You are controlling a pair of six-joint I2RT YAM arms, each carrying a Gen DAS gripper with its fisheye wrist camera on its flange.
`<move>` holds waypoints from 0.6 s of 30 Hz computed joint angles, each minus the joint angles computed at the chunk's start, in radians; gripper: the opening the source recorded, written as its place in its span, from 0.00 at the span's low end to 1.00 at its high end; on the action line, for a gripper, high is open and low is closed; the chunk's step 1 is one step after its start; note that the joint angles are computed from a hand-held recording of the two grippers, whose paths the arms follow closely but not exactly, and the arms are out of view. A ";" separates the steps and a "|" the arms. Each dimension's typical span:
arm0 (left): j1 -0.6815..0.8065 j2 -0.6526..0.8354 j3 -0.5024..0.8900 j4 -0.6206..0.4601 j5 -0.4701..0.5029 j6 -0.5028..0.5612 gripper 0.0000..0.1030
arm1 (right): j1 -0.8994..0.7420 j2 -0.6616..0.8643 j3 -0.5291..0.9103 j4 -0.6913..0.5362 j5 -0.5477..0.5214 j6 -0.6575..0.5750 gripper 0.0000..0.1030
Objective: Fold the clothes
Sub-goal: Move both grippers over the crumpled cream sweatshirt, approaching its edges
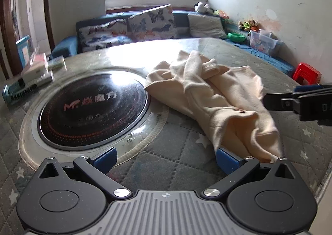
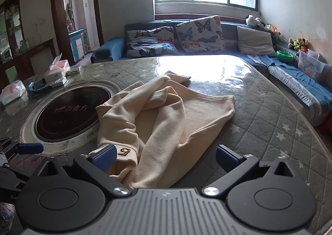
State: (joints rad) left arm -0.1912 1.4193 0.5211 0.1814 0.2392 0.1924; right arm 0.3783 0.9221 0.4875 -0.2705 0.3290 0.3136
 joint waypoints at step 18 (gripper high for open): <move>-0.116 -0.111 -0.082 0.041 -0.120 -0.159 1.00 | 0.011 -0.325 -0.109 -0.146 0.001 -0.090 0.99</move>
State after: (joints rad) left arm -0.3074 1.3082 0.4394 0.2221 0.1190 0.0337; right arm 0.3894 0.5975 0.3782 -0.4163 0.3297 0.2234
